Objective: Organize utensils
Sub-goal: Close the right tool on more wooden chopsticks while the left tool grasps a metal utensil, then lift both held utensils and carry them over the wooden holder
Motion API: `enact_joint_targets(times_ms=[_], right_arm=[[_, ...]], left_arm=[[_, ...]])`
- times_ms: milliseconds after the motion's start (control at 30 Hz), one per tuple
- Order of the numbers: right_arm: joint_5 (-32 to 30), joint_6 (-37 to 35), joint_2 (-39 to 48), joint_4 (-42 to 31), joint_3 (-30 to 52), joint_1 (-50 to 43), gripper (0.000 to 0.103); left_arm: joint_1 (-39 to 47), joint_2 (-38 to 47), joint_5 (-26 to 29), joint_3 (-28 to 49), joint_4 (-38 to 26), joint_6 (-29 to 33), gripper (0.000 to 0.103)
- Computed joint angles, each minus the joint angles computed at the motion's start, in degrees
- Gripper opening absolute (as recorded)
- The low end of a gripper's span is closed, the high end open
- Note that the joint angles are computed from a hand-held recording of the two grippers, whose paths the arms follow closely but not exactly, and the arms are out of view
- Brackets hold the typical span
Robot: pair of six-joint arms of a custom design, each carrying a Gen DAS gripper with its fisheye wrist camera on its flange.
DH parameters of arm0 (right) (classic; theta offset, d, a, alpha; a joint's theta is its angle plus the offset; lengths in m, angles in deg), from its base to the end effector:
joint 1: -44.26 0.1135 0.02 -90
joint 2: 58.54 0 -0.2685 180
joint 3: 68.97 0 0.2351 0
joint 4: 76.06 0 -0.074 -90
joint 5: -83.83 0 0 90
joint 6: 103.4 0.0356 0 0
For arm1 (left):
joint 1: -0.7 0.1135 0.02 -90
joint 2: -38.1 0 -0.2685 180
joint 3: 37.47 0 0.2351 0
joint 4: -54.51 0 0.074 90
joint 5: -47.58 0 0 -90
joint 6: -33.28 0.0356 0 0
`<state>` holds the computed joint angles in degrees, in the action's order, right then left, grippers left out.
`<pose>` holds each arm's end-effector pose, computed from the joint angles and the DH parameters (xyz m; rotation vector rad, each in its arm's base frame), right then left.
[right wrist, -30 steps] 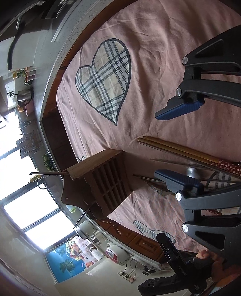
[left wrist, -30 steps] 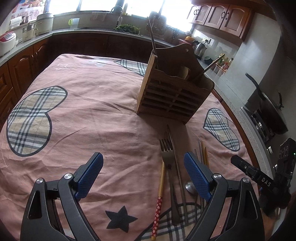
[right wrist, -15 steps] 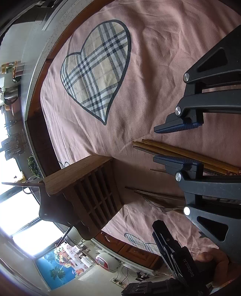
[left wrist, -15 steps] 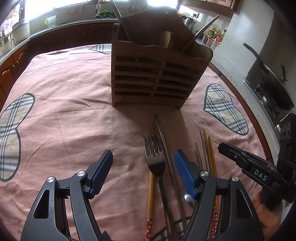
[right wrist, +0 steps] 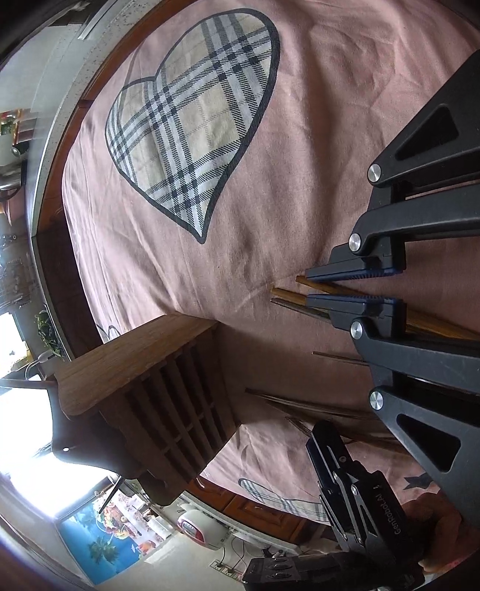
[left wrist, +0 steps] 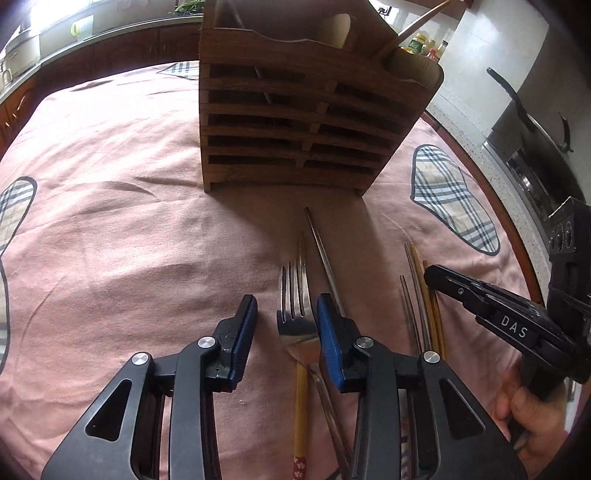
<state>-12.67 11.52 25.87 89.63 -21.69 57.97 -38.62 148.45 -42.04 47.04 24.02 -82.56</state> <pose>0.2414 0.0630 0.1533 0.1955 2.5027 0.4249 0.2983 -0.2446 0.1716 0.3097 2.5980 -0.4336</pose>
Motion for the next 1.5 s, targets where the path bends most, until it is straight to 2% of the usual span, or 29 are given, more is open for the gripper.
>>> enact_joint_targets(times_ms=[100,200,500,567,667,733,1000,1133,1400,1500], right_arm=[[-0.3,-0.7,0.0,-0.5,0.1,-0.3,0.007],[0.2,-1.6,0.4,-1.8,1.2,0.0,0.007],[-0.1,-3.7,3.6,-4.2,5.1,-0.2,0.007],[-0.2,-4.1,4.0,-4.5,5.5,-0.3,0.007],[0.1,-4.0,3.9,-4.3,5.5,-0.2,0.007],[-0.5,-3.4,3.3,-3.9,4.9,-0.4,0.006],[-1.3,-1.5,-8.2,-5.0,0.8,1.0,0.005],[0.9,-0.9,-15.7,-8.1,0.2,3.6,0.005],[7.1,1.2,-28.7,-13.4,-0.5,9.0,0.004],[9.1,1.9,-32.6,-13.3,-1.5,10.6,0.004]], left_arm=[[1.0,-1.2,1.0,-2.2,1.1,0.3,0.025],[1.8,-2.0,2.5,-3.5,1.9,0.6,0.024],[1.1,2.4,0.8,4.3,-3.8,3.6,0.024],[0.6,3.6,-0.5,6.3,-5.2,5.2,0.020],[0.3,4.4,-1.1,7.5,-6.2,7.0,0.002],[0.4,3.5,-1.1,6.3,-5.3,7.2,0.002],[0.7,-9.7,-1.6,-5.9,0.6,3.4,0.002],[0.8,-18.2,-2.7,-12.0,2.2,1.2,0.002],[-2.1,-36.2,-10.4,-23.2,4.8,-2.8,0.002],[-3.0,-40.2,-12.5,-25.6,5.7,-4.4,0.002]])
